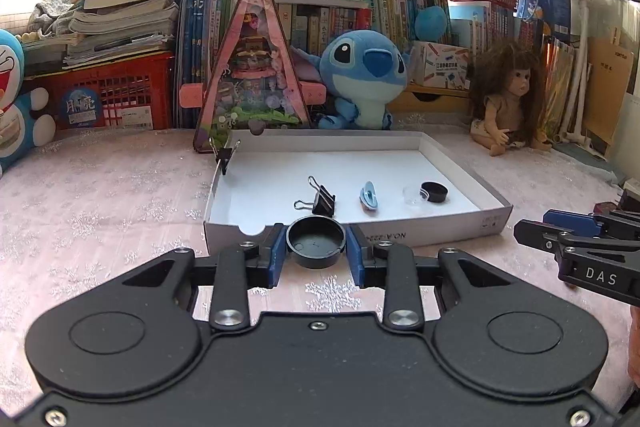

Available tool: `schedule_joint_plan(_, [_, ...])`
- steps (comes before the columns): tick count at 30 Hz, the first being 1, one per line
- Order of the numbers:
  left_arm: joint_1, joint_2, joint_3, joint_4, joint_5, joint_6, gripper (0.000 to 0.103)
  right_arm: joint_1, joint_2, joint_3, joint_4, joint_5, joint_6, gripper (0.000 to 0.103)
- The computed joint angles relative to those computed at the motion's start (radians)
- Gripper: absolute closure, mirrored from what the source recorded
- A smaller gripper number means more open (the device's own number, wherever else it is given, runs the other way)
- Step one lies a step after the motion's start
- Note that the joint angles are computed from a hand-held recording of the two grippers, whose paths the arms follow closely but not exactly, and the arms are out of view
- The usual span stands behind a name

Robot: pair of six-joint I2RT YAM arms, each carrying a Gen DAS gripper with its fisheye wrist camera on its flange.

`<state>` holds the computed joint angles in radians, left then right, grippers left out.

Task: Organize rigid objects
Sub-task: 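Carry the black lid in the left gripper into the tray while the right carries the red piece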

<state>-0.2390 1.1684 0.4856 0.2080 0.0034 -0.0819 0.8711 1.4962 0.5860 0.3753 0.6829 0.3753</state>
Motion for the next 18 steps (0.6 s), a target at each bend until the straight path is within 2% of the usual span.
schedule_joint_plan(9, [0.046, 0.206, 0.178, 0.012, 0.027, -0.029, 0.073, -0.111, 0.076, 0.117, -0.01, -0.082, -0.078, 0.056])
schedule_joint_plan(18, [0.047, 0.419, 0.334, 0.032, -0.037, -0.038, 0.073, -0.181, 0.197, 0.248, -0.03, -0.167, -0.135, 0.056])
